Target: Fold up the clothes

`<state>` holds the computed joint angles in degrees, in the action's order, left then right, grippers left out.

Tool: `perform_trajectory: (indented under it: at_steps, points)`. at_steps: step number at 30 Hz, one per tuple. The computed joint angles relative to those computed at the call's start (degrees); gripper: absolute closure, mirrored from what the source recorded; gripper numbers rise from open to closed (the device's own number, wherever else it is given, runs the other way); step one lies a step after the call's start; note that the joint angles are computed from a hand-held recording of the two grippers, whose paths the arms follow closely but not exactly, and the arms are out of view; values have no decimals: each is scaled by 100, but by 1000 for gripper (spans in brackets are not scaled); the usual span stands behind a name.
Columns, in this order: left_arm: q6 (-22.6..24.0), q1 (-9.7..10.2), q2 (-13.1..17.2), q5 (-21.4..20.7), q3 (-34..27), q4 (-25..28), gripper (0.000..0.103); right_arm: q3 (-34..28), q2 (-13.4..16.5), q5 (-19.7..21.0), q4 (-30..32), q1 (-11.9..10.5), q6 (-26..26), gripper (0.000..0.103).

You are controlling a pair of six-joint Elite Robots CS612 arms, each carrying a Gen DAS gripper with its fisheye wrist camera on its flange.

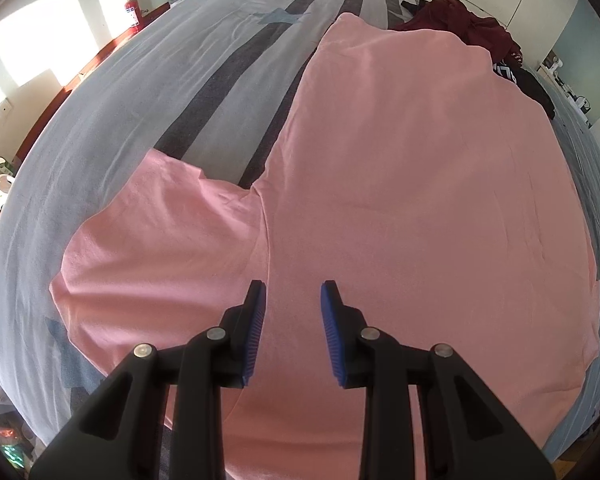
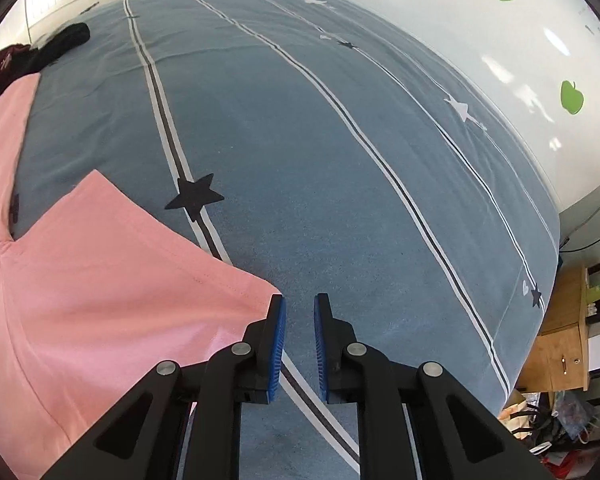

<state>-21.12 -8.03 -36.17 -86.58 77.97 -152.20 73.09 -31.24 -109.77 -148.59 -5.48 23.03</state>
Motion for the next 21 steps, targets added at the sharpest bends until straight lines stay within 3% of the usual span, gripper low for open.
perform_trajectory:
  at_steps: [4, 7, 10, 16, 18, 21]
  points:
    - [-5, 56, 10, -95, 16, -14, 78, 255, -114, 1108, -862, 68, -718, 88]
    - [49, 79, 18, -166, 22, -71, 78, 12, 14, 2061, -990, 246, -1124, 87]
    - [182, 86, 43, -178, 0, -156, 78, -362, 205, 2489, -932, 533, -1493, 87]
    - [401, 145, 184, -172, -140, -226, 78, -1249, 696, 2840, -458, 811, -1816, 87]
    - [537, 154, 236, 9, -161, -198, 77, -1378, 796, 2660, -256, 805, -1982, 87]
    - [584, 200, 249, 456, -113, -74, 77, -970, 647, 2174, -367, 759, -1955, 87]
